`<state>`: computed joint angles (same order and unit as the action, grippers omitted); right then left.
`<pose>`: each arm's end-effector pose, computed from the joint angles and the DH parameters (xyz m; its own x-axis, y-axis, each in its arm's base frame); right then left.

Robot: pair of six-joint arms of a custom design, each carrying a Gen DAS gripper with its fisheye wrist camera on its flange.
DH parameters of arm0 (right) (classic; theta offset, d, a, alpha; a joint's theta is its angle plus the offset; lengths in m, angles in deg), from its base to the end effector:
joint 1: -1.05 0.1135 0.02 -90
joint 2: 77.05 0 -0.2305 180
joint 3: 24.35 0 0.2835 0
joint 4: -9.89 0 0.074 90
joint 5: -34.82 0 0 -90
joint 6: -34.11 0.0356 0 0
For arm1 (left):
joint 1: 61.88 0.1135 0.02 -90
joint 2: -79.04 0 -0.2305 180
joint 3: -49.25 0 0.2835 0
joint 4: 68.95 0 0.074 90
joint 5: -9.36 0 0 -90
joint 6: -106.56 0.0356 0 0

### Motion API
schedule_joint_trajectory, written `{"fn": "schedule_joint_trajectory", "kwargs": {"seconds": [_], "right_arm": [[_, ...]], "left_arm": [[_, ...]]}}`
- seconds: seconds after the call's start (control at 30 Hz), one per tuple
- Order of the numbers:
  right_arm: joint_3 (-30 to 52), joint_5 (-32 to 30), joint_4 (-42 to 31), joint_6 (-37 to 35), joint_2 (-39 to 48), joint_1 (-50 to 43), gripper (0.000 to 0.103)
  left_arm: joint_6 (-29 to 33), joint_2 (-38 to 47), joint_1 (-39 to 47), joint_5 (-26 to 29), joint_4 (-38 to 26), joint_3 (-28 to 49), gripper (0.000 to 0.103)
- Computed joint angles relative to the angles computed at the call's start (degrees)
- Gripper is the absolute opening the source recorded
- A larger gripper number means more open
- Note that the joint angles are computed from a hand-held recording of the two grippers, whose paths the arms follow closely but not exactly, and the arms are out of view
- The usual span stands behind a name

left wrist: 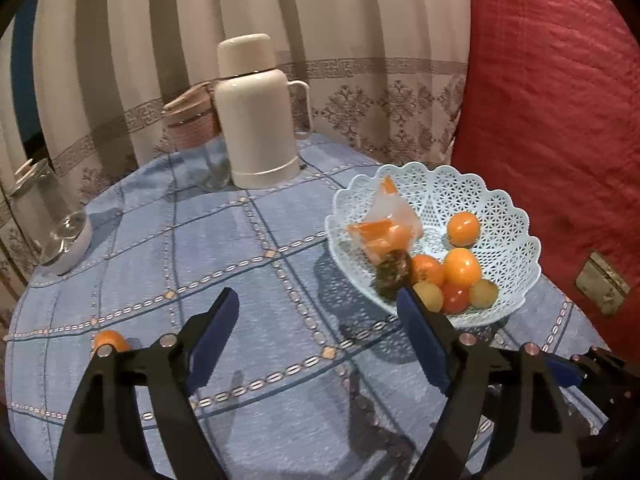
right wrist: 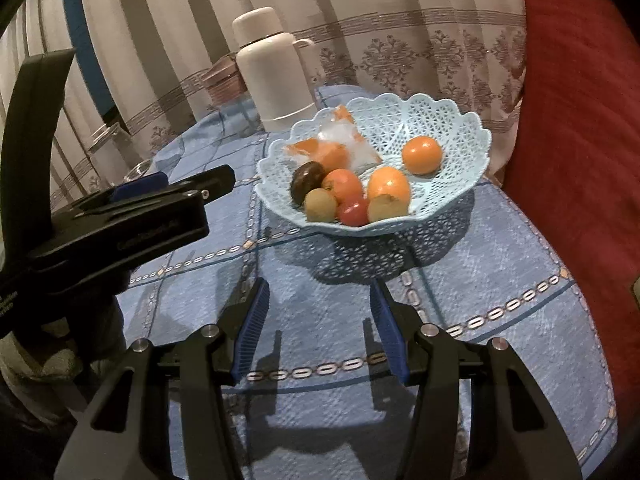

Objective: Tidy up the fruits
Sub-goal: 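Move both tools back toward the remaining tomato and orange on the cloth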

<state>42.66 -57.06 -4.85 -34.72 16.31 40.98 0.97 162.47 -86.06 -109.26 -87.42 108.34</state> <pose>0.2831 0.2385 0.1458 -0.7085 -0.1223 -0.6950 -0.4339 0.8522 0.2923 0.3072 -0.1193 0.1541 -0.6076 0.0142 -0.7941 -0.1291 0.9848 0.1164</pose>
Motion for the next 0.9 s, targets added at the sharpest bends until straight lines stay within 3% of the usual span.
{"fn": "schedule_joint_trajectory", "kwargs": {"seconds": [0.4,0.7,0.9], "right_arm": [[4.07,2.74,-2.26,1.79,2.76,6.05,0.054],[9.23,4.46,-4.86,1.59,6.77,10.48,0.054],[11.51,4.97,-5.98,1.78,8.96,12.28,0.054]], "left_arm": [[-1.64,-16.28,8.22,2.37,-2.03,-13.23,0.081],[-0.66,-28.19,23.66,9.28,-3.77,-22.71,0.081],[1.13,-30.55,32.13,13.75,-3.18,-25.91,0.081]]}}
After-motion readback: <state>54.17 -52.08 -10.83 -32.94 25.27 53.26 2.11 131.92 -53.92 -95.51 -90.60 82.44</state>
